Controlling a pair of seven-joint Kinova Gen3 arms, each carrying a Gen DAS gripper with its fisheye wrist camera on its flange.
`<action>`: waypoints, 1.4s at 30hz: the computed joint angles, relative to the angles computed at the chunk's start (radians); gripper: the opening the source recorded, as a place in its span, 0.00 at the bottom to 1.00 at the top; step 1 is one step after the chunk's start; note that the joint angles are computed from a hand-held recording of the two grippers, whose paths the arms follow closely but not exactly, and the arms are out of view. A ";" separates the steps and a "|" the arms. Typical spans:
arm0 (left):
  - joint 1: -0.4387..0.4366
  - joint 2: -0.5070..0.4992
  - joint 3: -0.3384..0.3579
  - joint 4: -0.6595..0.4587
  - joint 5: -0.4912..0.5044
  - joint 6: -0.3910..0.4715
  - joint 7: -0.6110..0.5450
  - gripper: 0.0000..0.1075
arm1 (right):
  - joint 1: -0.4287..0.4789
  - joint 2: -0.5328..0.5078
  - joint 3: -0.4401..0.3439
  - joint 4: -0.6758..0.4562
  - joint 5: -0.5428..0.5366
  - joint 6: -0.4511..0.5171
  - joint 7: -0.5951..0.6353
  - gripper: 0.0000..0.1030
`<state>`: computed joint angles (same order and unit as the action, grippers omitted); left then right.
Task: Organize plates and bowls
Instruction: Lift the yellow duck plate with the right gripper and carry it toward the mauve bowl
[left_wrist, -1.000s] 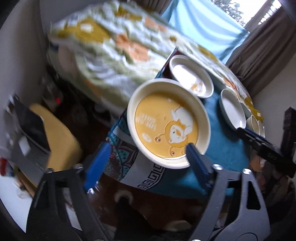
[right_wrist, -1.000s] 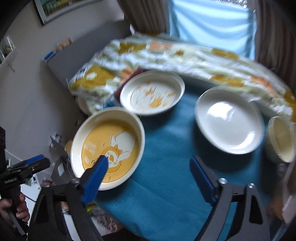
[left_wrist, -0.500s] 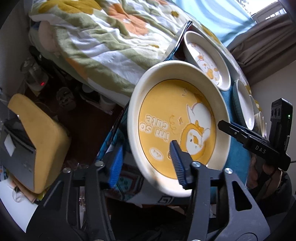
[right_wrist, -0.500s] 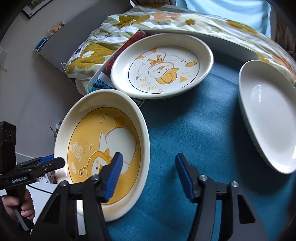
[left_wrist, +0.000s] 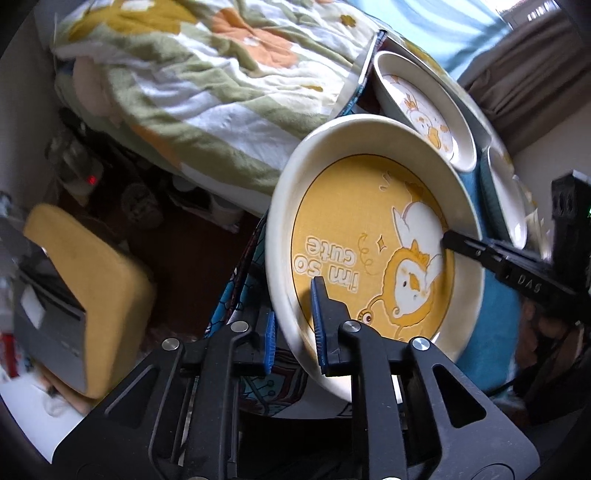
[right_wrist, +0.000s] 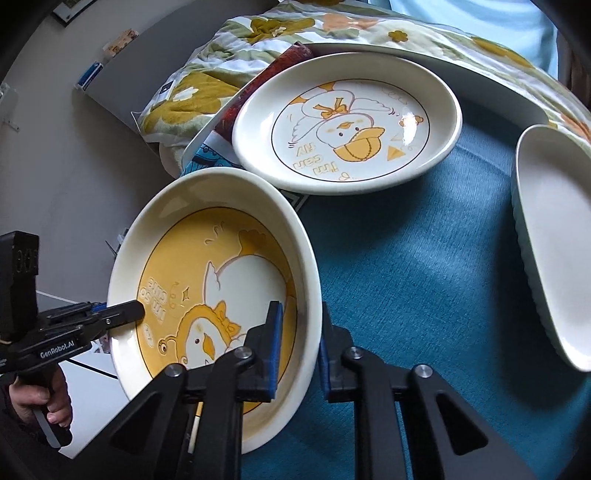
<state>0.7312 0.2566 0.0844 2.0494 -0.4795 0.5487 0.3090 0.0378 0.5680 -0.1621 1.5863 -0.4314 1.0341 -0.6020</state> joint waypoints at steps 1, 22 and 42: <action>0.000 0.009 0.009 -0.022 0.004 0.036 -0.020 0.14 | -0.004 -0.005 0.001 0.006 0.003 -0.007 -0.001 0.15; 0.120 0.039 0.073 -0.207 -0.162 0.384 0.026 0.15 | 0.108 -0.198 -0.033 0.272 -0.189 -0.237 0.280 0.15; 0.269 0.376 0.037 -0.832 -0.169 0.447 -0.392 0.15 | 0.444 -0.261 0.222 0.245 -0.351 -0.127 0.505 0.16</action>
